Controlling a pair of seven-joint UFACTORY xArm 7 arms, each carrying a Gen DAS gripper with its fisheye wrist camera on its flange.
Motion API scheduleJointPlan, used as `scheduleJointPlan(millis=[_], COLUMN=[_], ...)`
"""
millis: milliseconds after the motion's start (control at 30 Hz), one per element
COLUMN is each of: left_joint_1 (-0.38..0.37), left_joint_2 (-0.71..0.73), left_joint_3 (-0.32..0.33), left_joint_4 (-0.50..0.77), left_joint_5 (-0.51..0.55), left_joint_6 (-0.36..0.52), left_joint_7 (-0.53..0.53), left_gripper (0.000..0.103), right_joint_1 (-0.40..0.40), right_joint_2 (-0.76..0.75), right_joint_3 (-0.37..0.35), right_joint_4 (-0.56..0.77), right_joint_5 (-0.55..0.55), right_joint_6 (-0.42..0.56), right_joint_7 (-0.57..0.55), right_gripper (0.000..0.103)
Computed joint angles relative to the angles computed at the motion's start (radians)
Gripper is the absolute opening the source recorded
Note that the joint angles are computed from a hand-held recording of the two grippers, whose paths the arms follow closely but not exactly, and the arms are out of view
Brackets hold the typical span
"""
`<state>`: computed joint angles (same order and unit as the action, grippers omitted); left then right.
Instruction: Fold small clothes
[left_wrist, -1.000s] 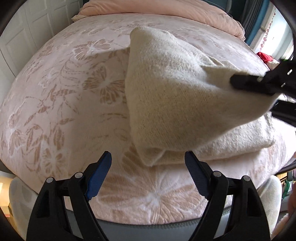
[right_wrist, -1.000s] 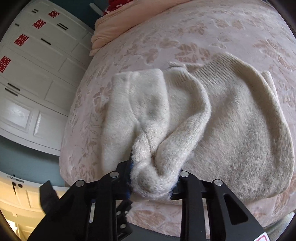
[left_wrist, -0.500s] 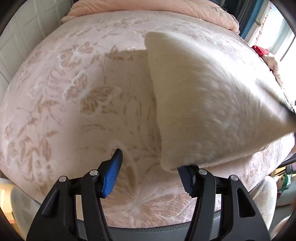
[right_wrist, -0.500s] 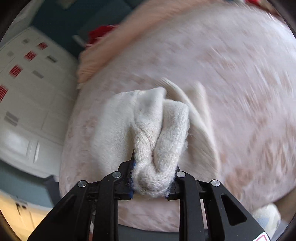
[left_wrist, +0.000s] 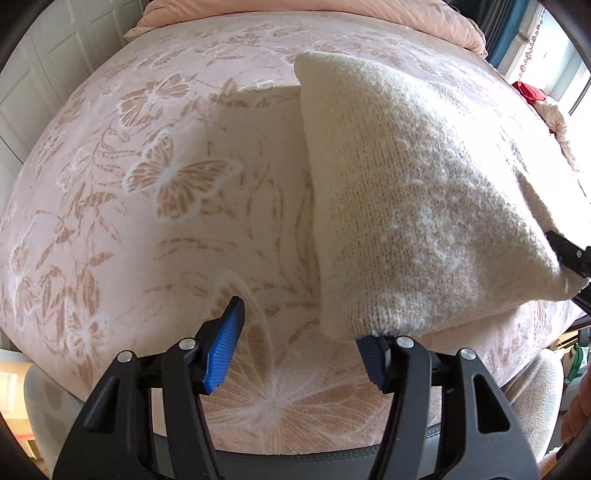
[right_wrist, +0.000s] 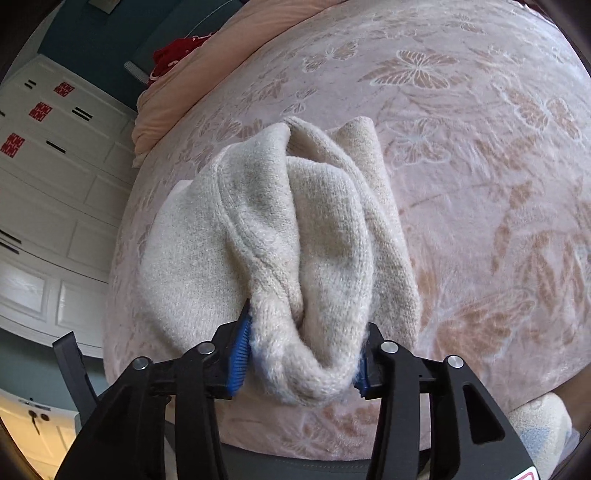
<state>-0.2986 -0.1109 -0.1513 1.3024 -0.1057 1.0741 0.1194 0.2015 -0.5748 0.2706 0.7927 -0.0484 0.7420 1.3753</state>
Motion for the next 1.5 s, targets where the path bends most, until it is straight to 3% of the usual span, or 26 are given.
scheduleJointPlan(millis=[33,100,167,300,367,467,500,567,633,667,700,733,800,933,967,1000,1033,1100,1167,1233,1300,1367,1433,1500], left_joint_1=[0.000,0.000,0.001,0.000,-0.003,-0.005,-0.004,0.000,0.002,0.003,0.004,0.005,0.007,0.008,0.006,0.006,0.005,0.003,0.003,0.003,0.000,-0.006,-0.010,-0.010], left_joint_2=[-0.003,-0.002,0.000,-0.003,-0.012,-0.005,0.001,0.008,-0.001,-0.009,-0.014,-0.018,-0.020,-0.016,-0.017,-0.020,-0.019,-0.014,-0.010,-0.004,-0.001,-0.003,-0.012,-0.033], left_joint_3=[0.001,0.002,0.002,0.004,0.000,-0.007,-0.006,0.002,0.008,0.009,0.010,0.010,0.010,0.007,0.004,0.003,0.002,0.002,0.004,0.007,0.005,-0.004,-0.006,0.006], left_joint_4=[-0.002,-0.002,0.002,0.006,0.002,0.003,0.001,0.004,-0.005,-0.012,-0.018,-0.022,-0.026,-0.021,-0.021,-0.021,-0.018,-0.007,-0.003,-0.003,-0.007,-0.018,-0.026,-0.031], left_joint_5=[-0.004,-0.010,-0.010,-0.021,-0.017,0.011,0.011,-0.018,-0.040,-0.043,-0.046,-0.047,-0.049,-0.045,-0.036,-0.031,-0.027,-0.023,-0.025,-0.039,-0.052,-0.033,-0.024,-0.058], left_joint_6=[0.000,-0.001,0.002,0.013,0.006,0.014,0.019,0.035,0.031,0.027,0.024,0.021,0.022,0.030,0.029,0.032,0.035,0.044,0.044,0.041,0.028,0.015,0.004,0.004], left_joint_7=[0.000,0.003,0.002,0.012,0.015,0.000,-0.013,-0.030,-0.020,-0.015,-0.008,-0.006,-0.011,-0.036,-0.037,-0.037,-0.038,-0.030,-0.018,-0.003,0.005,0.002,0.008,0.051], left_gripper=[0.057,0.056,0.056,0.057,0.058,0.056,0.056,0.056,0.056,0.056,0.057,0.058,0.058,0.059,0.059,0.059,0.059,0.059,0.059,0.067,0.069,0.069,0.068,0.068], right_joint_1=[0.001,-0.004,-0.022,-0.053,-0.104,-0.050,-0.053,-0.059,-0.081,-0.083,-0.078,-0.083,-0.080,-0.022,-0.010,0.031,0.036,-0.046,-0.084,-0.112,-0.093,-0.062,-0.084,-0.115], right_joint_2=[0.018,0.097,0.116,0.031,-0.030,-0.084,-0.093,-0.195,-0.236,-0.210,-0.160,-0.124,-0.006,0.181,0.204,0.242,0.238,0.187,0.118,0.069,0.109,0.125,0.069,0.024], right_joint_3=[-0.005,-0.021,-0.008,-0.001,0.036,-0.030,-0.035,-0.022,0.010,0.011,0.003,0.004,-0.015,-0.094,-0.107,-0.146,-0.143,-0.075,-0.053,-0.046,-0.078,-0.118,-0.101,-0.073], right_joint_4=[0.009,0.089,0.164,0.224,0.209,0.055,0.012,-0.106,-0.132,-0.096,-0.041,0.001,0.099,0.161,0.140,0.131,0.120,0.143,0.155,0.131,0.092,0.029,-0.009,-0.012], right_joint_5=[-0.010,-0.036,-0.105,-0.219,-0.221,-0.104,-0.054,0.027,0.005,-0.016,-0.047,-0.071,-0.090,-0.002,0.046,0.097,0.107,0.000,-0.088,-0.113,-0.072,-0.011,-0.022,-0.046], right_joint_6=[0.000,0.037,0.025,-0.123,-0.048,0.170,0.202,0.139,0.036,0.040,0.040,0.043,0.037,0.007,-0.038,-0.101,-0.122,-0.122,-0.099,-0.026,0.070,0.020,-0.055,-0.052], right_joint_7=[-0.010,-0.070,-0.095,-0.089,-0.106,-0.121,-0.117,-0.012,0.025,0.003,-0.045,-0.074,-0.168,-0.306,-0.334,-0.361,-0.355,-0.313,-0.243,-0.215,-0.283,-0.303,-0.241,-0.181], right_gripper=[0.044,0.024,0.023,0.019,0.006,0.006,0.006,0.007,0.014,0.038,0.069,0.076,0.078,0.078,0.064,0.019,0.016,0.013,0.011,0.011,0.012,0.015,0.019,0.024])
